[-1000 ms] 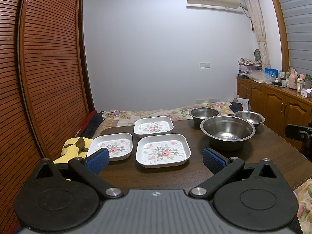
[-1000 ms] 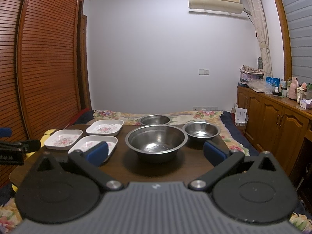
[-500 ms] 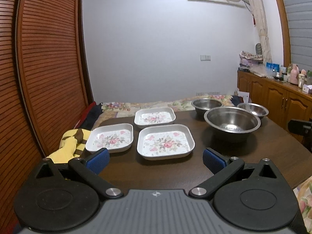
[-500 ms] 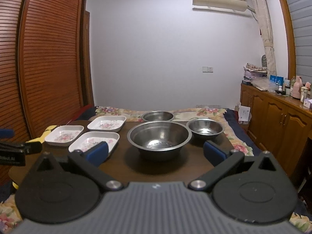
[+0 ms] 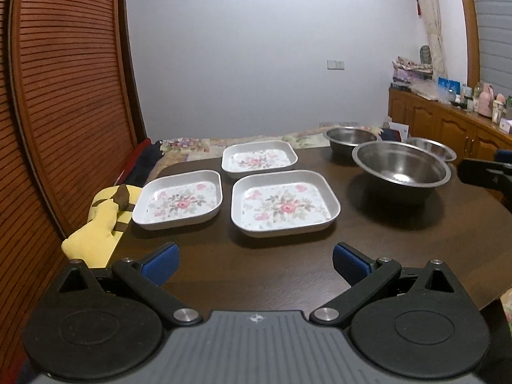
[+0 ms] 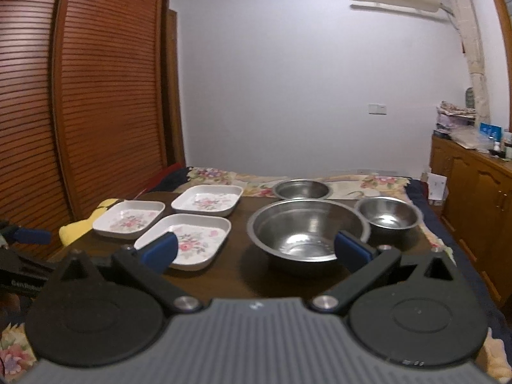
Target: Organize plates and bowls
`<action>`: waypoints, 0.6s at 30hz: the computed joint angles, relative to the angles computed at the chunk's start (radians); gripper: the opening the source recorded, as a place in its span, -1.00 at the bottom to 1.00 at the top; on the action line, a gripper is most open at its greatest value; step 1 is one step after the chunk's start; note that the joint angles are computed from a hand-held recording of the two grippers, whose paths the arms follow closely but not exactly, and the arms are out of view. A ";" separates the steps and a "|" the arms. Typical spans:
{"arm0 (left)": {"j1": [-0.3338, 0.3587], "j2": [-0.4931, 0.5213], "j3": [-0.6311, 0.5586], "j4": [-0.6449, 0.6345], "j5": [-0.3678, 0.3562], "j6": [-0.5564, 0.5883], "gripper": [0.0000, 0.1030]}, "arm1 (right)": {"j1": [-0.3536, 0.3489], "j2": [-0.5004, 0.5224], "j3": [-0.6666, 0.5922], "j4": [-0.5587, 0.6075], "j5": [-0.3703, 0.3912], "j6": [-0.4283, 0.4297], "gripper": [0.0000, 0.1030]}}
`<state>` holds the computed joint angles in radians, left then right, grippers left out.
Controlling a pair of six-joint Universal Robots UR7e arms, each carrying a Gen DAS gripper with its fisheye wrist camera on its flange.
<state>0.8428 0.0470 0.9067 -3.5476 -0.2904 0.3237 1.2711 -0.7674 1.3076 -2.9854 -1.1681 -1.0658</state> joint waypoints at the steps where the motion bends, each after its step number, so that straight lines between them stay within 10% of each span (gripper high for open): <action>1: 0.003 -0.006 0.011 0.006 -0.005 -0.013 1.00 | 0.004 0.008 -0.008 0.012 -0.004 -0.006 1.00; 18: 0.081 -0.120 0.126 0.143 -0.053 -0.157 1.00 | 0.063 0.097 -0.114 0.148 -0.060 -0.055 1.00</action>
